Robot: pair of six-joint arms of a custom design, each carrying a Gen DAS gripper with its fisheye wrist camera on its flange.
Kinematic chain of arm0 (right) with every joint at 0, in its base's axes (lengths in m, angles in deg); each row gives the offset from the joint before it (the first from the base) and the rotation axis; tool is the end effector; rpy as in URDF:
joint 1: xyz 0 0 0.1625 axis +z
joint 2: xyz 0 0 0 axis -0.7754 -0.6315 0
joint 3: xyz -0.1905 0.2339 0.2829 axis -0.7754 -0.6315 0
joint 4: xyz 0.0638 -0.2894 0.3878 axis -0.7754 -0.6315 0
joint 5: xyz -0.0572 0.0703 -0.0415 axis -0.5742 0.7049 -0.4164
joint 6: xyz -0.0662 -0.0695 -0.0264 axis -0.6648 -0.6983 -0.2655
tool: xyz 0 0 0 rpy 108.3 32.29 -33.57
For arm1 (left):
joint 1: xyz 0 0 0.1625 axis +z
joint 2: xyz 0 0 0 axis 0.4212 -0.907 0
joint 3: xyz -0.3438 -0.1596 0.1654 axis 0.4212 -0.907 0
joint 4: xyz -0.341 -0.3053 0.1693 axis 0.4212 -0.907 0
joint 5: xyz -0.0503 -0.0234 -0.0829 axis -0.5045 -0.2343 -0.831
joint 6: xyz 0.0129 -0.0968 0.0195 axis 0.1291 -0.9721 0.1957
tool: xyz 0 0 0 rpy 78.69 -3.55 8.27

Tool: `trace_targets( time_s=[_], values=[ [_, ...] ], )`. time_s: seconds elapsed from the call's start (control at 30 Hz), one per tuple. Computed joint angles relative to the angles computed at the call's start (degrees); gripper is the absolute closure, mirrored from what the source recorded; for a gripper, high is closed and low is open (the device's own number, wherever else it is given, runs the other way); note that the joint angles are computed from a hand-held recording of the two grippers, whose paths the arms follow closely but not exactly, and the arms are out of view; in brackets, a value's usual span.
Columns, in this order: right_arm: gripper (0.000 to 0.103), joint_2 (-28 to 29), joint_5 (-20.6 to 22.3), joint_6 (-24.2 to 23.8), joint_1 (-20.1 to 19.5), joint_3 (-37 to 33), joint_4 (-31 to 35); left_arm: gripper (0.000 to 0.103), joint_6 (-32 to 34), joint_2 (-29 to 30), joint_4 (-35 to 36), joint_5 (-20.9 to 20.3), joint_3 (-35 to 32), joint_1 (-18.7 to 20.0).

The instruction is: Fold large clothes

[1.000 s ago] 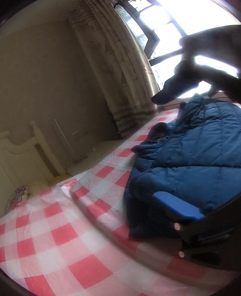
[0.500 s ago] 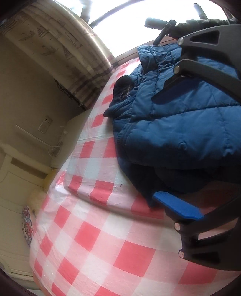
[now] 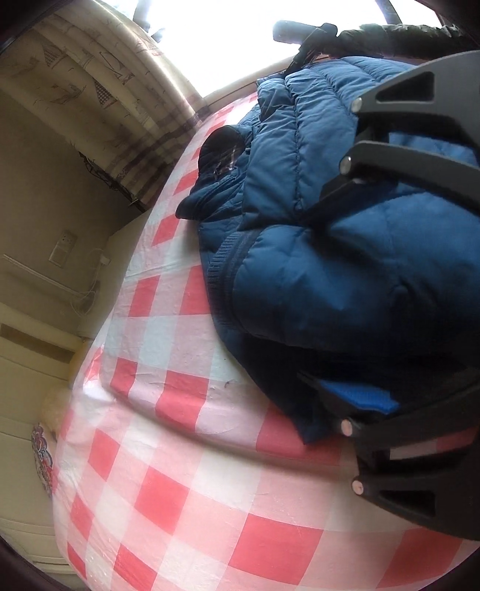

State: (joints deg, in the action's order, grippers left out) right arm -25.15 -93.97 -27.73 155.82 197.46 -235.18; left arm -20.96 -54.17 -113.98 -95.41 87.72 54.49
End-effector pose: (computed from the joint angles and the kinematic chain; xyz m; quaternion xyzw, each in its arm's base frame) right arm 0.2502 -0.5571 0.1866 0.0375 -0.9302 0.3452 0.1192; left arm 0.0321 -0.6944 0.4190 0.1854 0.9517 -0.2032 0.1367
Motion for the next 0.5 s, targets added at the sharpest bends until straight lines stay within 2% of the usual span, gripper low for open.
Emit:
trace_targets(
  time_s=[0.03, 0.13, 0.17, 0.2, 0.23, 0.27, 0.33, 0.37, 0.43, 0.5],
  values=[
    [0.059, 0.1, -0.2, -0.3, 0.2, -0.2, 0.3, 0.016, -0.9, 0.2, 0.5, -0.9, -0.6, 0.3],
    [0.053, 0.3, 0.3, -0.7, 0.2, -0.7, 1.6, 0.017, -1.6, 0.9, 2.2, -2.2, -1.7, 0.6],
    [0.045, 0.3, 0.9, -0.8, 0.1, -0.6, 1.6, 0.019, -0.8, 0.9, 2.5, -1.8, -1.7, 0.4],
    [0.04, 0.2, 1.7, -0.8, -0.1, -0.4, 1.5, 0.028, 0.1, 0.7, 1.7, -0.6, -1.0, -0.1],
    [0.039, -0.1, 2.7, -0.8, -0.4, -0.2, 1.4, 0.059, 1.2, 0.4, 1.0, 0.3, -0.4, -0.5],
    [0.059, 0.0, 1.9, -1.3, -0.1, 0.0, 0.5, 0.07, 1.9, -0.2, -0.6, 0.8, 0.7, -1.0],
    [0.078, 0.4, -1.3, -2.9, 1.6, -0.2, -0.4, 0.092, 3.2, -2.9, -4.8, -0.6, 3.7, -1.9],
    [0.087, 0.9, -4.5, -4.6, 3.5, -0.6, -1.4, 0.093, 3.9, -4.7, -7.4, -1.1, 5.5, -2.8],
    [0.091, 1.8, -9.9, -9.5, 8.1, -1.9, -4.7, 0.094, 5.8, -7.7, -10.4, -2.1, 7.4, -4.9],
    [0.092, 2.2, -12.3, -12.1, 11.6, -4.2, -6.5, 0.094, 5.1, -8.2, -11.0, -1.3, 6.0, -6.9]
  ],
)
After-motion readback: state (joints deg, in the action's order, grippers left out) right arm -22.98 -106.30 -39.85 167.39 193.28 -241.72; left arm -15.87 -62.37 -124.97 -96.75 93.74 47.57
